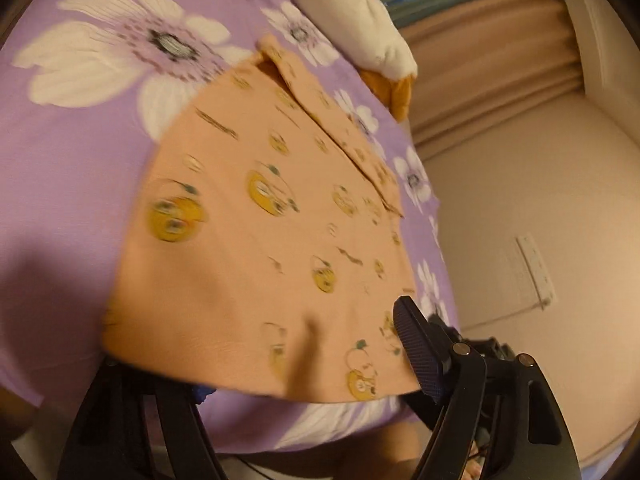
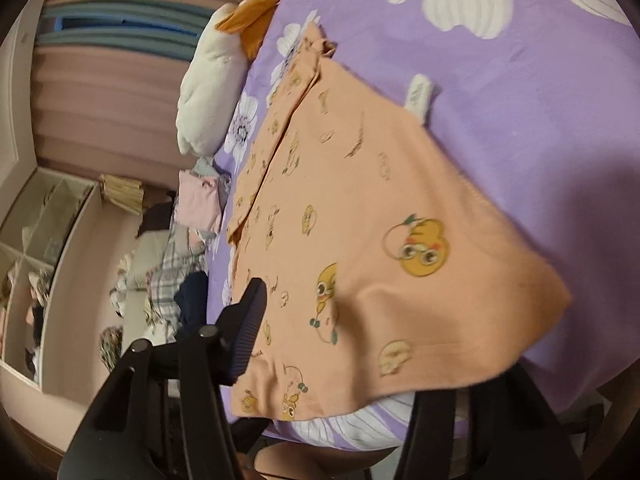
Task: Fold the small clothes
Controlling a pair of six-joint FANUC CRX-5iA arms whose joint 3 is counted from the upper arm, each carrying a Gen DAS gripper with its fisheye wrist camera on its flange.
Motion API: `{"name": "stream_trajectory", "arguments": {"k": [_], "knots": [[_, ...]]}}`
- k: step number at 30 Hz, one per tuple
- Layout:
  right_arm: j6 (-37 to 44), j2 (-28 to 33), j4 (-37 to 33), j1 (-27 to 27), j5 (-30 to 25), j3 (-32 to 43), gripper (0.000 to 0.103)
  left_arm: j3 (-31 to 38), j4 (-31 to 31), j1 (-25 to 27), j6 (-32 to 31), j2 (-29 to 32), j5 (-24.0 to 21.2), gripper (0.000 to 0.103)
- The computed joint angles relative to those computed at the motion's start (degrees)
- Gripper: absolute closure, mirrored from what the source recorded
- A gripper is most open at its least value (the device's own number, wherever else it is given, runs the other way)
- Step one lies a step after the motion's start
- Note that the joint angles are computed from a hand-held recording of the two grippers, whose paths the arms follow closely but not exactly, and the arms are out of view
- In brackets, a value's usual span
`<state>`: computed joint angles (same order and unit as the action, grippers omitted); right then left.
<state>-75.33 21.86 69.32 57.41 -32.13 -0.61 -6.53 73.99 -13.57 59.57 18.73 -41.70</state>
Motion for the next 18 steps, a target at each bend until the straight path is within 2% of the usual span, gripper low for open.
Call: {"name": "stream_trajectory", "arguments": {"k": [2,4,9,11,12,13,14,15,16,17,18], "knots": [[-3.8,-0.8,3.0,-0.4,0.4,-1.7,0.05,-1.7,5.1,-0.1,-0.9,-0.1,0.7,0.025],[-4.9,-1.1,4.0,-0.7,1.0,-2.3,0.05,-3.5,13.0,-0.6,-2.9,0.4,0.7,0.025],[-5.5,-0.2,4.9,-0.7,0.1,-1.2,0.048,-0.7,18.5,-1.0,-5.4,4.1,-6.9,0.025],[-3.9,0.4,4.3,-0.7,0.1,-0.1,0.048,-0.6,20.7,-2.0,-5.8,4.7,-7.0,0.025],[-1.2,0.8,2.3,-0.4,-0.5,0.9,0.049,0.2,18.5,-2.0,-4.5,4.9,-5.8,0.025],[2.0,1.3,-0.3,0.1,-1.7,2.2,0.05,0.7,14.5,-1.8,-2.3,4.5,-4.2,0.034],[5.4,2.0,-2.9,0.7,-3.3,3.6,0.056,1.5,8.3,-1.2,1.7,3.9,-2.6,0.047],[10.2,2.8,-7.0,1.5,-5.6,5.5,0.068,2.5,3.5,-0.8,5.1,3.8,-1.6,0.055],[14.0,3.4,-11.3,2.2,-7.8,7.3,0.077,2.8,0.1,-0.6,7.2,3.5,-0.6,0.07],[15.3,3.8,-13.6,2.5,-9.3,8.1,0.096,2.2,-1.8,-0.5,8.0,2.9,0.8,0.083],[13.7,3.5,-12.9,2.3,-9.0,7.0,0.103,1.0,-2.3,-0.5,8.2,2.3,2.2,0.089]]}}
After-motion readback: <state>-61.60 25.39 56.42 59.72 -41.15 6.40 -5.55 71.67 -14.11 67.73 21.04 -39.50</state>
